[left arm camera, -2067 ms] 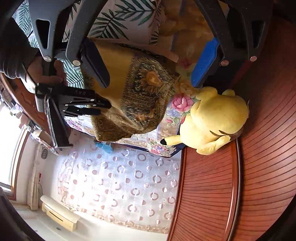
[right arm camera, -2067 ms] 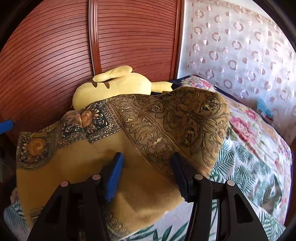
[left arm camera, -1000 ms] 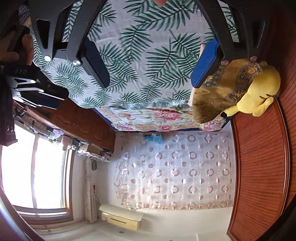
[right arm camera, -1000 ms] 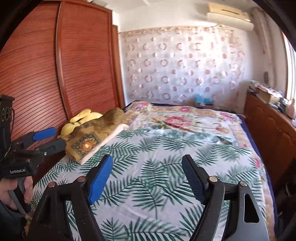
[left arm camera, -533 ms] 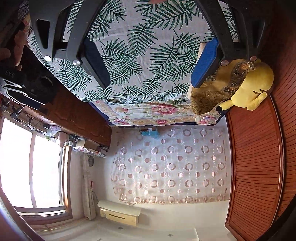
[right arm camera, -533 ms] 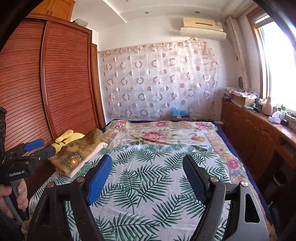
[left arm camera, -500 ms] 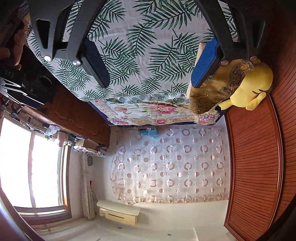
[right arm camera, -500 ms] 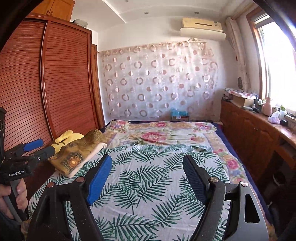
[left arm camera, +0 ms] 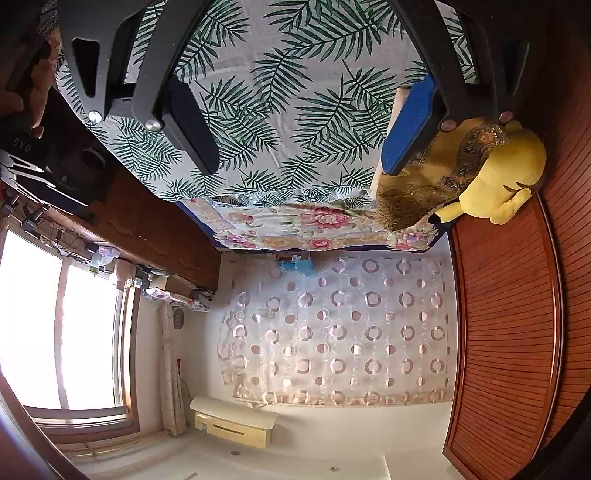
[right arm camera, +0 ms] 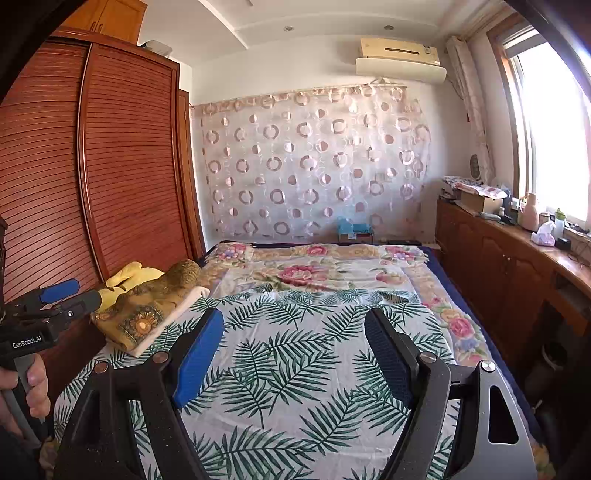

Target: Fold small clothes

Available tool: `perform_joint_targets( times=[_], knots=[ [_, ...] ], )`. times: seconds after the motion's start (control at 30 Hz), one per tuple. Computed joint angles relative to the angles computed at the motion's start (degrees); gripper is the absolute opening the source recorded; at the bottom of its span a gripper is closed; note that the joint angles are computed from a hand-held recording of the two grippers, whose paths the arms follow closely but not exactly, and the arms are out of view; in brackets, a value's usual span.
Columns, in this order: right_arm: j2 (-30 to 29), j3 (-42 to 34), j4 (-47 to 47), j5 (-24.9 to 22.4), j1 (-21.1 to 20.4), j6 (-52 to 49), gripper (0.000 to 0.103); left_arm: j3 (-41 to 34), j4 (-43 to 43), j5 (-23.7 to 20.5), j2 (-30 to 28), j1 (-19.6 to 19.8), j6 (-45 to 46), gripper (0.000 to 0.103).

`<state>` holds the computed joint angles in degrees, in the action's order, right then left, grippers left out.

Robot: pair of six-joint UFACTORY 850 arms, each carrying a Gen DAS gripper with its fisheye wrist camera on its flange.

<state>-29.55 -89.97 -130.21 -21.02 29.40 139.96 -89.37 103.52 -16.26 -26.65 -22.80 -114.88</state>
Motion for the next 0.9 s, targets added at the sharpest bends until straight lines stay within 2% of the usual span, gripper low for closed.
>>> perform_joint_targets(
  times=[0.9],
  knots=[
    [1.9, 1.7, -4.6, 1.9, -1.9, 3.5, 0.081, 0.1, 0.1, -0.2, 0.0, 0.0, 0.1, 0.090]
  ],
)
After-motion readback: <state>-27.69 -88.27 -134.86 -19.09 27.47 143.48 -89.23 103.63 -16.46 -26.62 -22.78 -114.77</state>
